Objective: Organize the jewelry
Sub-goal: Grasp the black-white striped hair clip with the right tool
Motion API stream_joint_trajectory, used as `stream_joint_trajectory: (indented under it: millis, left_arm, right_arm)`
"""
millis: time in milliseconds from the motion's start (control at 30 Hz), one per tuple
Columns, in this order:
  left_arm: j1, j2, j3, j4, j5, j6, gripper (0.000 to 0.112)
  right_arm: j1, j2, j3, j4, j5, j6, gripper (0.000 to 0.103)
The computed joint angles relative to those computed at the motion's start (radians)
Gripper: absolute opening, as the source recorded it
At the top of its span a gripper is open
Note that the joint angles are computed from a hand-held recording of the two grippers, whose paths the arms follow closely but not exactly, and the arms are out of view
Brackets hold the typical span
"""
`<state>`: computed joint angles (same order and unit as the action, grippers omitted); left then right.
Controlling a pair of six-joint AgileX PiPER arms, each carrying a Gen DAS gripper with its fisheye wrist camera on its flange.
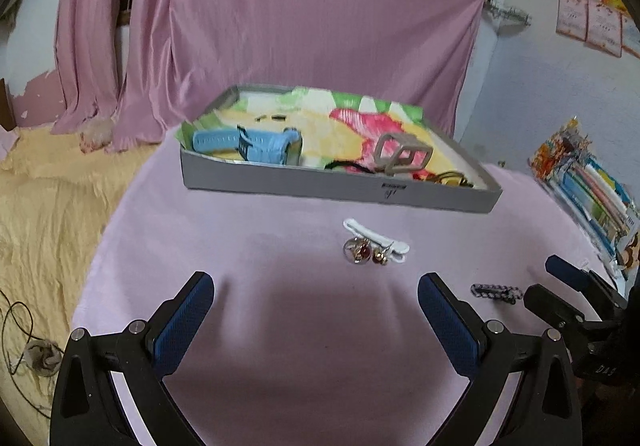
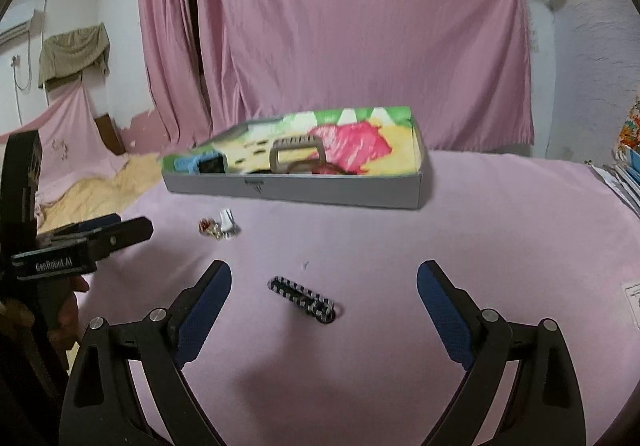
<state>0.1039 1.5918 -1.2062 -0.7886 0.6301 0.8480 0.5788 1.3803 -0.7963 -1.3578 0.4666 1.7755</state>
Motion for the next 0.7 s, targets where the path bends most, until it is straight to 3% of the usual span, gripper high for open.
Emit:
stream_joint_trajectory:
  millis: [67, 133, 267, 433, 700]
  left_arm:
    - [-0.01, 0.01, -0.017, 0.034, 0.009, -0.028, 0.102]
    - [-0.02, 0.02, -0.035, 0.06, 0.022, -0.045, 0.102]
    - [-0.045, 0.058, -0.092, 0.14, 0.061, -0.109, 0.084]
    - [-0.076, 0.109, -0.16, 0.239, 0.093, -0.187, 0.07]
    - [-0.109, 0.146, -0.222, 0.279, 0.113, -0.181, 0.053]
  right_arm:
    - [-0.001, 0.018, -0.022, 0.065, 0.001, -0.068, 0.09]
    - [-0.008, 0.036, -0.046, 0.135, -0.005, -0.144, 0.078]
    - [-0.024, 0.069, -0.09, 0.279, -0.015, -0.307, 0.069]
    - [-0.046, 0.098, -0.134, 0.447, -0.022, -0.493, 0.049]
    - [-0.069, 0.141, -0.212, 0.64, 0.017, -0.713, 0.029]
